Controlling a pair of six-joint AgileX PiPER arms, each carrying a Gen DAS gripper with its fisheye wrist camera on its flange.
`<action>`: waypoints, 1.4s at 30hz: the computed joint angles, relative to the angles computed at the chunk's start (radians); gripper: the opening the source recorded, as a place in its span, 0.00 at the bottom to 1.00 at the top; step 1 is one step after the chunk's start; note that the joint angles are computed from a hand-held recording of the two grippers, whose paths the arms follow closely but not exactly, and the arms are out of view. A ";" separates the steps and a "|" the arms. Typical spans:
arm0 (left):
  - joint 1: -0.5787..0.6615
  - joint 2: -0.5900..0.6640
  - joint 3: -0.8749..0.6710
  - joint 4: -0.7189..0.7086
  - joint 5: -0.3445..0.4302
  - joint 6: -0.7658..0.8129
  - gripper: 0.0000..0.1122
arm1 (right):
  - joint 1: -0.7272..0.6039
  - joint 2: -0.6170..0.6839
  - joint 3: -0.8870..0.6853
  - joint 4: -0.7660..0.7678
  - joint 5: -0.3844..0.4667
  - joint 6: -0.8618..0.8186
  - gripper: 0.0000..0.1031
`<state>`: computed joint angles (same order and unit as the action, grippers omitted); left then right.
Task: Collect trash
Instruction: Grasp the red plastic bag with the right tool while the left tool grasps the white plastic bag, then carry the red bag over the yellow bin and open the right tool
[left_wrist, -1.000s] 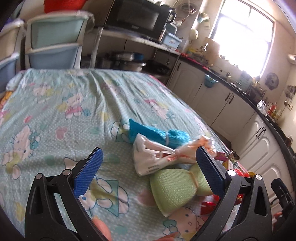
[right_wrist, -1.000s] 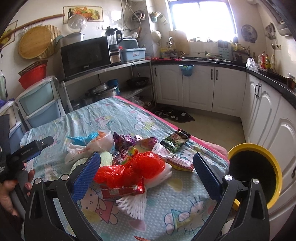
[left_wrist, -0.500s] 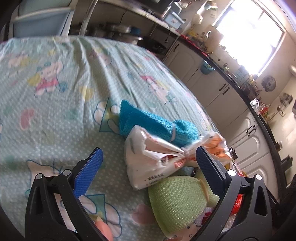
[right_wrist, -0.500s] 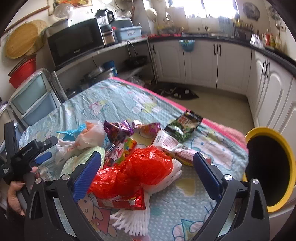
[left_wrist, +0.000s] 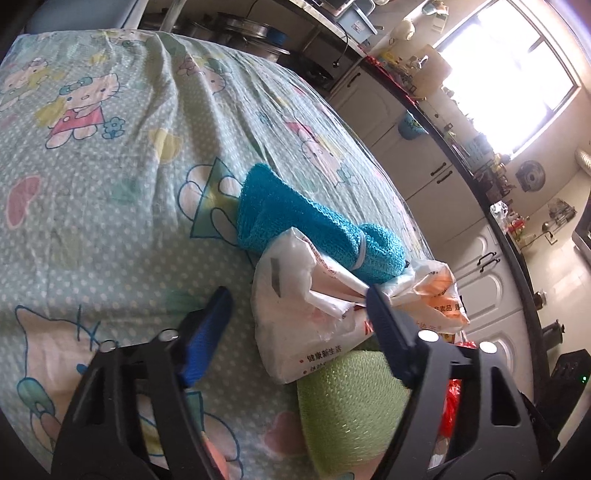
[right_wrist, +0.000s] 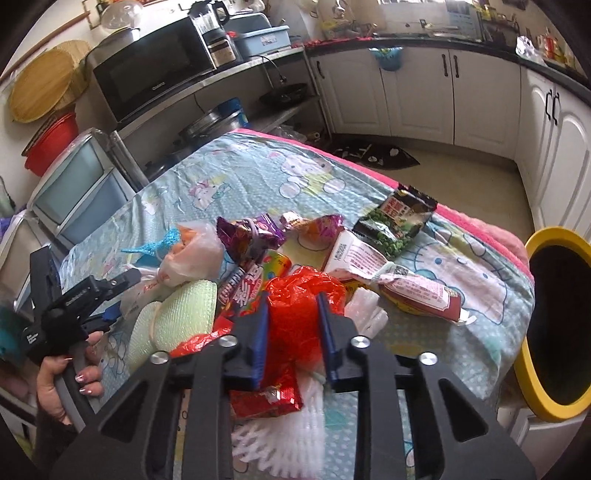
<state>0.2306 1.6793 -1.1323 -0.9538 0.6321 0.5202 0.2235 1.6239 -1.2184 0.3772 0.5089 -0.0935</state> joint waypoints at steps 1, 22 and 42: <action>0.004 -0.001 0.003 -0.004 0.004 0.007 0.49 | 0.001 -0.003 0.003 0.003 -0.006 -0.006 0.18; -0.120 -0.228 0.042 0.222 -0.113 -0.099 0.21 | -0.019 -0.128 0.044 0.013 -0.055 -0.049 0.13; -0.515 -0.255 -0.081 0.811 -0.209 -0.651 0.21 | -0.216 -0.331 0.180 0.138 -0.064 -0.228 0.12</action>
<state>-0.2841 1.4247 -1.2132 -0.1429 0.4229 -0.1309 0.0071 1.2930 -1.0385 0.5155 0.4448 -0.3213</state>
